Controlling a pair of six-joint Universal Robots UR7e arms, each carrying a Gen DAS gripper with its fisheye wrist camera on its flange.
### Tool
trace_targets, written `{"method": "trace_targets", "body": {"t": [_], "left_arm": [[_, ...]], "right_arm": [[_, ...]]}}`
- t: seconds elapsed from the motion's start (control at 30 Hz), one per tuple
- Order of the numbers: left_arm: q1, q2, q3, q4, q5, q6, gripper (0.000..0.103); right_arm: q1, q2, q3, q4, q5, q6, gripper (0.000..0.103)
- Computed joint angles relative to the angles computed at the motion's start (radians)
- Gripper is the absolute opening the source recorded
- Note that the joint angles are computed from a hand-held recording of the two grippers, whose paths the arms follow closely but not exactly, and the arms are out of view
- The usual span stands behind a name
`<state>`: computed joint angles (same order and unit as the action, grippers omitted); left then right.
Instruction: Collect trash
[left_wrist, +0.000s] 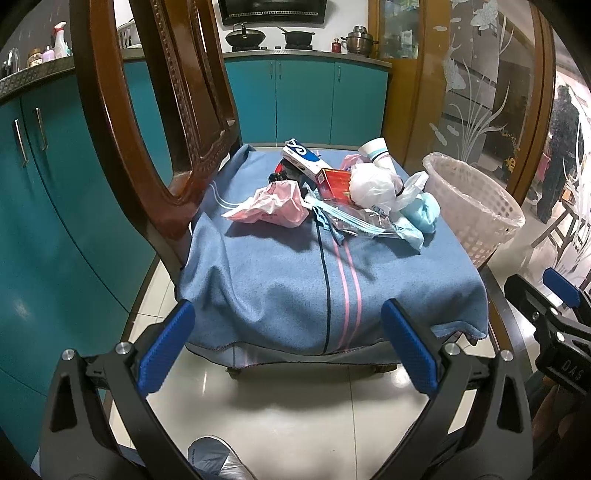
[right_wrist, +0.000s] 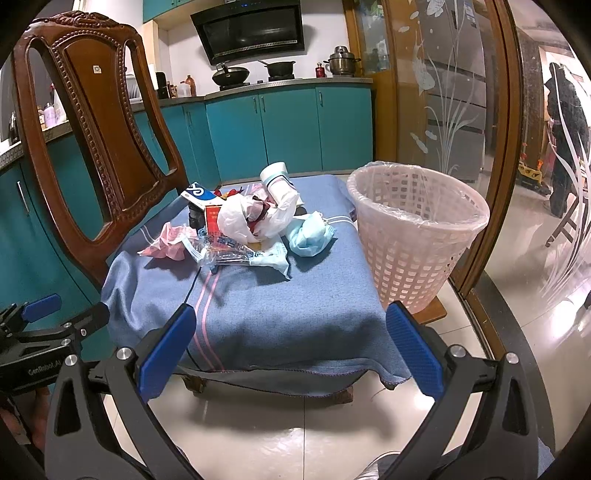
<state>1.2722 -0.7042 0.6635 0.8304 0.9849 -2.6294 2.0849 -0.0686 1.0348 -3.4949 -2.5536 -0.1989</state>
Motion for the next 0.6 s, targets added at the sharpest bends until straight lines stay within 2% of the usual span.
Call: {"method": "trace_targets", "body": {"t": [0.6], "left_arm": [[-0.005,-0.012,0.026,-0.013,-0.003,0.005,0.101]], "right_arm": [[0.0,0.002,-0.002,-0.005,0.0,-0.003,0.1]]}}
